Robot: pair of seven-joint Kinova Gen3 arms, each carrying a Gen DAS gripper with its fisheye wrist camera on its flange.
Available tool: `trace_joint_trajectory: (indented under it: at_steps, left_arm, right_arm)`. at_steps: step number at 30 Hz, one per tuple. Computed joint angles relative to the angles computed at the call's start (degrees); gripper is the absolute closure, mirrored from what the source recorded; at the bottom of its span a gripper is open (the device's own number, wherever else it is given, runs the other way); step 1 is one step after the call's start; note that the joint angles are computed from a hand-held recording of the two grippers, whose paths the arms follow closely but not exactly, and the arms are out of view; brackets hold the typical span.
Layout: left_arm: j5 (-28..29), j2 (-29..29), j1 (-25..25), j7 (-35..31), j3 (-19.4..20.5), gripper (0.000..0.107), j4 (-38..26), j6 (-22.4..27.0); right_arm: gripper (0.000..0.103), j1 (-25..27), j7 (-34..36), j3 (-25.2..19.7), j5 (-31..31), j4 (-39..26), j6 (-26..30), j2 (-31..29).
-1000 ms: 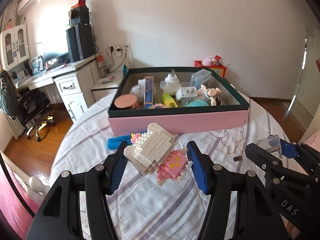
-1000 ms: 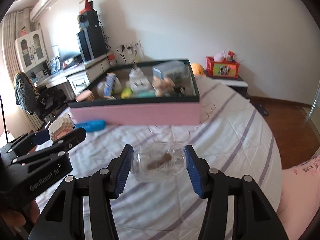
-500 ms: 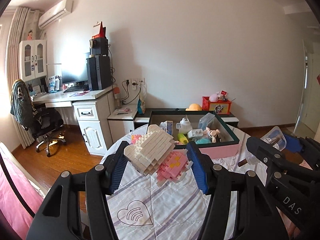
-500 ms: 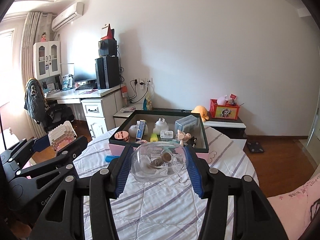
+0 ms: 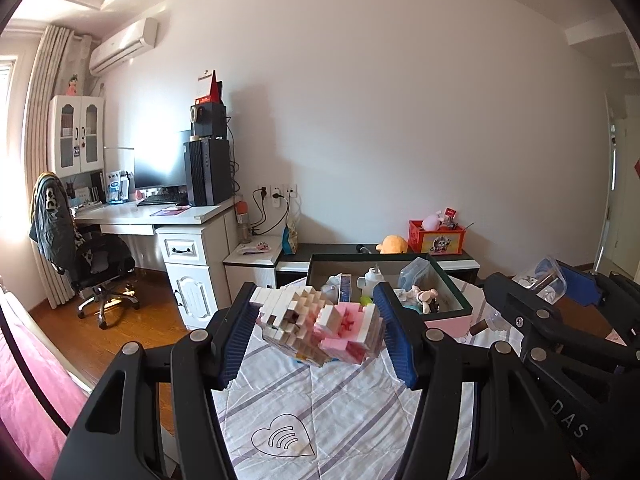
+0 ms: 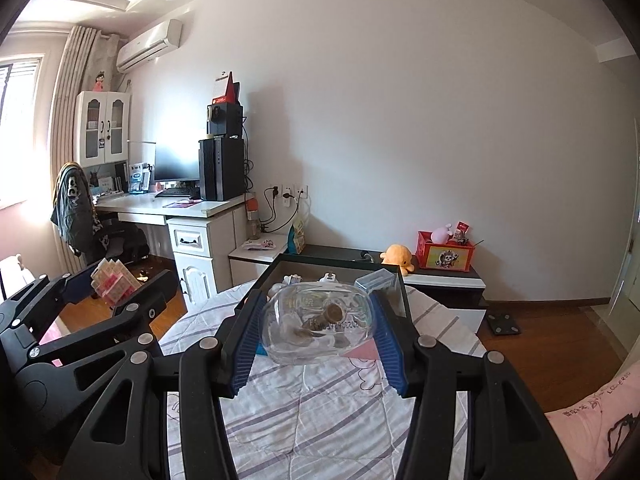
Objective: Organize rigid objects
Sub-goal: 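Lift the block figure and glass bottle and carry both over the pink box, then open both grippers to drop the block figure and bottle into the box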
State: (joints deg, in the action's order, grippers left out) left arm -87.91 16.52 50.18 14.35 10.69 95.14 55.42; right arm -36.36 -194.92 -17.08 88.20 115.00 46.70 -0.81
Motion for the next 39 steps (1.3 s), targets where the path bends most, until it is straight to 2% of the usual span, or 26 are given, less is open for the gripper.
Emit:
trace_joint_trajectory:
  at_steps: [2,8,14,19,21,25,29,32,34,36,37,39]
  left_arm:
    - [0.9,0.1,2.1,-0.6,-2.4,0.047,-0.5,0.1]
    - [5.0,1.3,12.1,-2.7,-17.0,0.047,-2.3,-5.5]
    - [7.0,4.5,11.0,-5.9,-19.7,0.047,-6.4,-9.2]
    - [12.5,9.5,8.9,-13.3,-23.1,0.047,-13.5,-13.8]
    - [14.7,11.5,4.9,-17.9,-20.4,0.047,-17.4,-14.9]
    - [17.0,17.4,-5.3,-27.2,-9.9,0.047,-27.6,-12.9]
    - [19.9,24.5,-14.3,-36.6,0.7,0.047,-38.2,-12.1]
    - [21.2,30.3,-18.9,-43.6,8.7,0.047,-46.2,-9.4]
    - [21.6,34.0,-20.9,-48.2,13.9,0.047,-51.5,-7.2]
    - [23.3,37.3,-21.6,-52.9,16.6,0.047,-56.8,-4.9]
    - [25.2,38.7,-21.3,-55.1,16.4,0.047,-59.4,-4.1]
    - [29.7,40.7,-20.4,-59.1,14.5,0.047,-63.6,-2.7]
  right_arm:
    - [0.049,0.1,0.1,0.1,0.2,0.0,-0.2,0.0]
    - [0.049,0.7,-0.2,0.7,0.3,-0.3,-1.3,0.6]
    - [0.049,2.6,0.8,2.6,0.6,-2.0,-4.6,2.3]
    - [0.049,5.3,2.0,5.2,2.0,-5.1,-8.9,5.6]
    - [0.049,6.4,3.6,6.4,1.9,-7.5,-10.6,7.8]
    - [0.049,8.8,8.1,9.0,0.2,-13.3,-15.3,12.5]
    - [0.049,11.2,17.2,11.4,-7.0,-20.7,-20.1,18.6]
    - [0.049,18.0,24.2,5.7,-11.8,-25.6,-21.4,23.3]
    - [0.049,22.0,28.9,1.1,-14.4,-28.7,-19.9,26.4]
    - [0.049,25.4,33.6,-2.7,-17.5,-31.5,-19.2,29.2]
    - [0.049,25.8,35.9,-3.0,-19.5,-32.5,-19.1,30.1]
    - [0.049,24.9,39.9,-0.8,-24.2,-34.0,-19.9,31.3]
